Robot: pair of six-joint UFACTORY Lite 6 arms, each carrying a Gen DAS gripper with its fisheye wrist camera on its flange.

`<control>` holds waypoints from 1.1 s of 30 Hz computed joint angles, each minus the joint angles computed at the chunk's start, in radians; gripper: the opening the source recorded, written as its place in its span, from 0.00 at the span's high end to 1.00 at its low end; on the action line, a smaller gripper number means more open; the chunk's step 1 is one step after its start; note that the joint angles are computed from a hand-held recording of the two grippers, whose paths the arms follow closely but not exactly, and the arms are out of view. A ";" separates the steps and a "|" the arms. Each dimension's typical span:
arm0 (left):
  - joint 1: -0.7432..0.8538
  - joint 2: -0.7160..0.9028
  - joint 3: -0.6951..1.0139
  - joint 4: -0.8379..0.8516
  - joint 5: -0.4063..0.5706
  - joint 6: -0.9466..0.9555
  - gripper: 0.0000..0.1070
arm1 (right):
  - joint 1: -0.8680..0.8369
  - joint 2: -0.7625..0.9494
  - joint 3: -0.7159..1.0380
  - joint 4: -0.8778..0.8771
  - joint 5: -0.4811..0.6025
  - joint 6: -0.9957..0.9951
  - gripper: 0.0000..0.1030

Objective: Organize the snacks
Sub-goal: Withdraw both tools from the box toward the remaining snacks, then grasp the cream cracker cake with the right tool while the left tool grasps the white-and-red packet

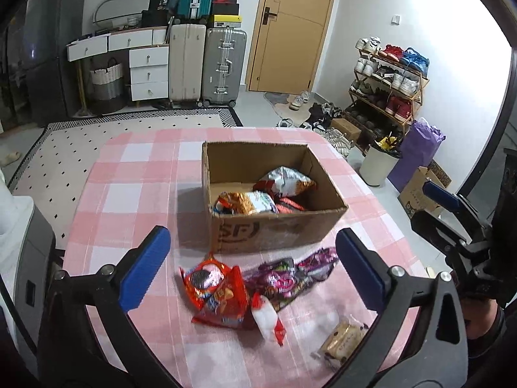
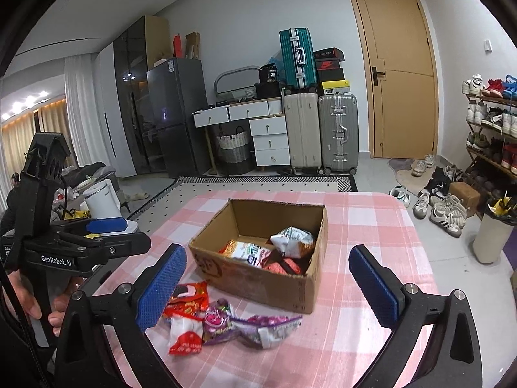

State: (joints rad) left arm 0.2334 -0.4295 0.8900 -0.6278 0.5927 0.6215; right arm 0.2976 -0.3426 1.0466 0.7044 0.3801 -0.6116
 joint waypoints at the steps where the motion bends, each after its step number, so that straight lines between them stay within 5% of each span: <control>1: -0.003 -0.018 -0.016 0.011 0.001 -0.009 0.05 | 0.003 -0.021 -0.019 -0.014 -0.003 0.014 0.01; 18: -0.076 -0.376 -0.365 0.188 0.033 -0.231 0.05 | 0.010 -0.418 -0.336 -0.215 0.077 0.221 0.01; 33: -0.045 -0.487 -0.601 0.102 -0.013 -0.138 0.05 | 0.064 -0.600 -0.610 -0.188 0.121 0.235 0.01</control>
State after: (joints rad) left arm 0.1881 -0.9167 0.2894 -0.5256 0.5797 0.4839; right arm 0.3616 -0.9425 0.4362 0.5161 0.5007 -0.3767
